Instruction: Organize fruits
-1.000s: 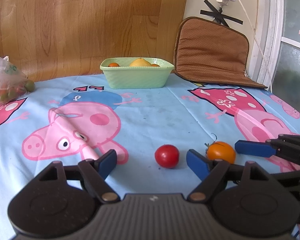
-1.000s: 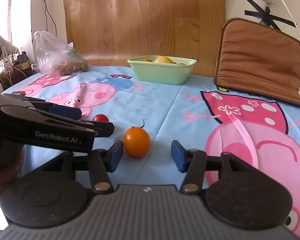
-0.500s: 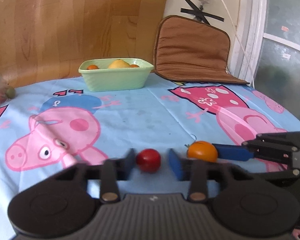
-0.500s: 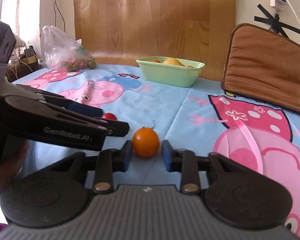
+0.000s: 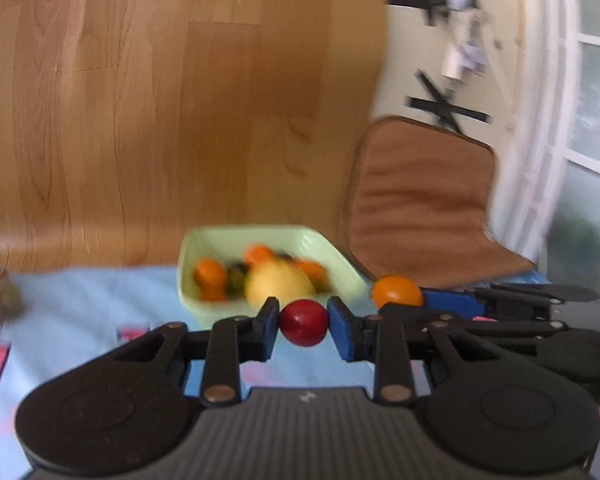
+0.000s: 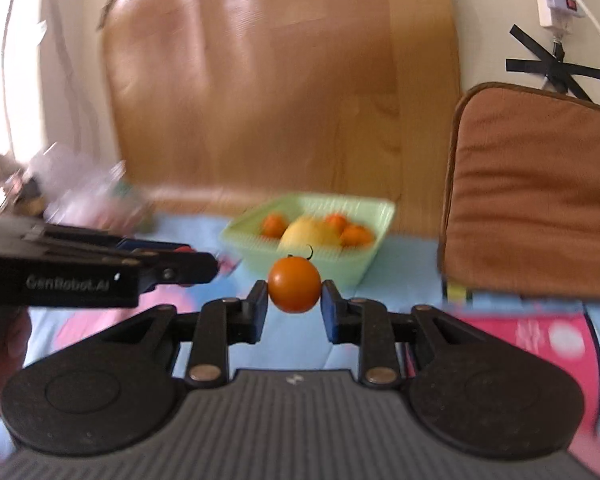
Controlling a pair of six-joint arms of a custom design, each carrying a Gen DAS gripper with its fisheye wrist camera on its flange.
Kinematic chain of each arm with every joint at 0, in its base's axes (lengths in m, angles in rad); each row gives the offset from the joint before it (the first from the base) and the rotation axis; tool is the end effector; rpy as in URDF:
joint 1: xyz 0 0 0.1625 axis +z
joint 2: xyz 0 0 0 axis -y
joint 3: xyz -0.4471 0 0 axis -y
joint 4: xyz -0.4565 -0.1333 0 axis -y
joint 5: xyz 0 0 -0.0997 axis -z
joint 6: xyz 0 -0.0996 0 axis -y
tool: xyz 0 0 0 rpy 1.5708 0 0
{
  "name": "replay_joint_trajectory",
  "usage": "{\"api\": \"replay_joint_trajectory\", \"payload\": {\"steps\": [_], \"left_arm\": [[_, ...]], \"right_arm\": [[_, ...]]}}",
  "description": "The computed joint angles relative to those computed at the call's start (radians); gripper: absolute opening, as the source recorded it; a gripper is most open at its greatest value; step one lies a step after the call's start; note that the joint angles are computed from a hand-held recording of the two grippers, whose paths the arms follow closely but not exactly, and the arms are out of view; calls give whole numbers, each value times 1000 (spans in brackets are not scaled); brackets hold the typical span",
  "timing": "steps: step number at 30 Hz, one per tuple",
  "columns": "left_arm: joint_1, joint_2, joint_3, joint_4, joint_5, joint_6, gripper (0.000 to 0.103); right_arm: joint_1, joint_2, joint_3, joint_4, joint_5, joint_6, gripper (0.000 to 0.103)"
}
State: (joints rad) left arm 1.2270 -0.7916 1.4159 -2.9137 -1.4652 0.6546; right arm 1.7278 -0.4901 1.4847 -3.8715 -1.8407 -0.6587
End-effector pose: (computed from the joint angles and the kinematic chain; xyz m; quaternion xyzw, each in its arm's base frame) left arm -0.1426 -0.8250 0.2048 0.4312 0.8296 -0.3393 0.1032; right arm 0.2246 -0.7359 0.0613 0.2371 -0.7549 0.5567 0.2530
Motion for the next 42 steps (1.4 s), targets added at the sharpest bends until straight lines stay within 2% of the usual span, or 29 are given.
{"api": "replay_joint_trajectory", "payload": {"steps": [3,6,8,10,12,13,14,18,20,22,23,24,25,27,28,33,39,42], "left_arm": [[9,114,-177,59,22,-48,27],[14,193,-285,84,51,-34,29],[13,226,-322,84,87,-21,38],[12,232,-321,71,114,-14,45],[14,214,-285,29,107,-3,56],[15,197,-257,5,107,-1,57],[13,177,-225,-22,114,-6,57],[-1,75,-65,-101,156,-46,60],[-12,18,37,-156,201,-47,63],[-14,-30,120,-192,215,-48,85],[-15,-55,164,-209,218,-52,100],[-14,-76,201,-227,215,-52,102],[-16,-95,237,-242,222,-51,102],[-22,-128,295,-259,240,-48,103],[-26,-142,317,-258,244,-51,103],[-45,-193,402,-276,285,-69,103],[-54,-223,466,-341,328,-58,103],[-61,-225,485,-373,375,-48,103]], "right_arm": [[-3,53,-154,83,-50,-2,31],[-10,102,-267,158,-88,-29,32],[-12,128,-316,184,-121,-49,32],[-19,120,-298,180,-105,-51,33],[-17,105,-255,127,-92,-49,37],[-17,94,-227,93,-77,-50,52],[-17,86,-198,54,-63,-49,56],[-12,30,-25,-61,-24,-2,56],[-5,10,57,-99,-38,54,56],[3,-3,131,-140,-63,111,57],[7,-2,164,-174,-74,123,60],[9,4,180,-201,-87,125,67],[13,13,195,-225,-106,126,78],[19,16,233,-234,-129,121,92],[24,14,247,-228,-144,121,94],[31,-4,294,-168,-158,234,95],[50,-1,315,-171,-179,271,97],[54,-1,326,-170,-186,285,97]]}}
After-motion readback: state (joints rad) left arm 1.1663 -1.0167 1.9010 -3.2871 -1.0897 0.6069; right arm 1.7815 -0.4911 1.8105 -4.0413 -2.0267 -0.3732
